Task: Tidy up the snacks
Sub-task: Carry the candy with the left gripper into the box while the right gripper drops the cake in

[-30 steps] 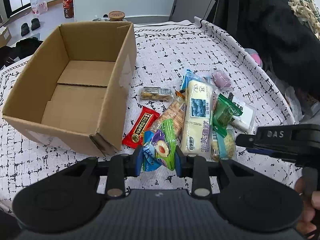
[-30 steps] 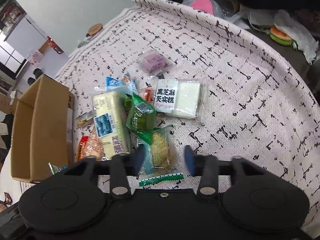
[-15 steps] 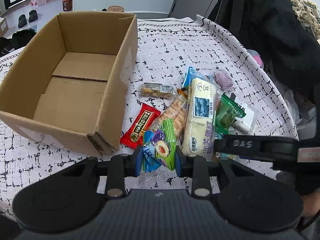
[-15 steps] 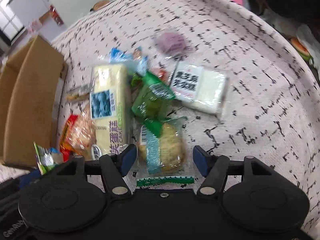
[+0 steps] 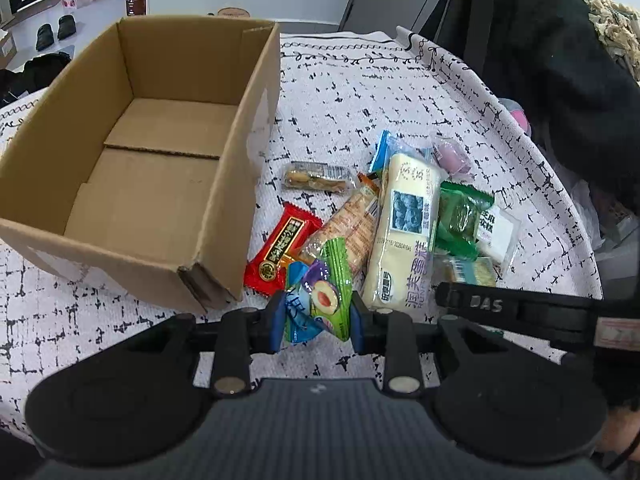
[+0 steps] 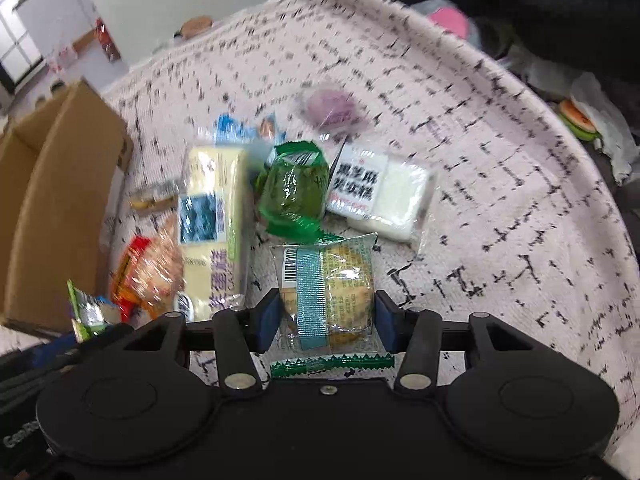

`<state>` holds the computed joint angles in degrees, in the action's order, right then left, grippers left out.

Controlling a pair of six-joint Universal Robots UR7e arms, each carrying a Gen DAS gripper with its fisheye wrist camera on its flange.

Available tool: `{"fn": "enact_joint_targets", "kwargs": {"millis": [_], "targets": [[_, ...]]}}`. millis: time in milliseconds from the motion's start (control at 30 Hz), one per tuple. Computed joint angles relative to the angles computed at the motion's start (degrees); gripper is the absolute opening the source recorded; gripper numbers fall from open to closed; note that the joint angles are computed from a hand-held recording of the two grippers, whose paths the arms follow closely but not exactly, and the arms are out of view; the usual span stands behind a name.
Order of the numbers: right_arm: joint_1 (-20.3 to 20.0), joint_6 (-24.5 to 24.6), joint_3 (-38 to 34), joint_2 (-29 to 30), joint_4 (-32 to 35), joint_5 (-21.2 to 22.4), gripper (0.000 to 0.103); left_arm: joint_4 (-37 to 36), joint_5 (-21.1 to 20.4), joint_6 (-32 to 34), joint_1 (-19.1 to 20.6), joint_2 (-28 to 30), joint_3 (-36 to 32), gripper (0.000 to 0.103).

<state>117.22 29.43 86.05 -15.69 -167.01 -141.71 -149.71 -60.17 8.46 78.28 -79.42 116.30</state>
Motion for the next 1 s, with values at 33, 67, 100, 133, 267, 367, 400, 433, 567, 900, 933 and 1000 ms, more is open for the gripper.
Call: {"fn": "enact_joint_targets", "kwargs": {"millis": [33,67,100,133,267,367,400,433,567,900,933,1000], "targets": [[0.3,0.0,0.4,-0.3,-1.2,0.0,0.047,0.1,0.0,-0.1,-0.1,-0.2,0.0,0.031],[0.6,-0.3,0.8,-0.6,-2.5,0.0,0.047,0.2,-0.1,-0.2,-0.3,-0.5,0.0,0.031],[0.8,-0.5,0.7,-0.6,-3.5,0.1,0.047,0.2,0.0,-0.2,-0.5,-0.8,0.1,0.031],[1.1,-1.0,1.0,-0.7,-5.2,0.4,0.047,0.1,0.0,-0.2,-0.7,-1.2,0.3,0.031],[2.3,-3.8,1.4,-0.9,-10.7,0.5,0.047,0.2,-0.4,-0.3,-1.6,-2.5,0.5,0.031],[3.0,-6.2,1.6,-1.0,-14.1,1.3,0.047,0.1,-0.3,-0.4,-2.3,-3.4,0.6,0.031],[3.3,-7.2,1.5,-1.0,-15.2,1.4,0.047,-0.2,-0.2,-0.3,-2.7,-3.7,0.7,0.031],[3.5,-7.9,1.6,-0.9,-16.2,1.8,0.047,-0.3,-0.1,-0.3,-3.0,-3.9,0.7,0.031],[4.2,-10.6,1.5,-0.7,-20.3,3.9,0.047,-0.9,0.2,-0.2,-3.8,-5.2,0.8,0.031],[5.6,-17.8,-1.2,1.7,-26.7,7.6,0.047,-2.5,1.3,0.7,-4.2,-7.6,-0.3,0.031],[5.6,-18.7,-1.7,2.1,-27.1,7.5,0.047,-2.7,1.4,1.0,-4.2,-7.9,-0.5,0.031],[5.3,-18.9,-2.5,2.5,-26.9,8.0,0.047,-2.9,1.5,1.4,-3.9,-8.2,-0.9,0.031]]}}
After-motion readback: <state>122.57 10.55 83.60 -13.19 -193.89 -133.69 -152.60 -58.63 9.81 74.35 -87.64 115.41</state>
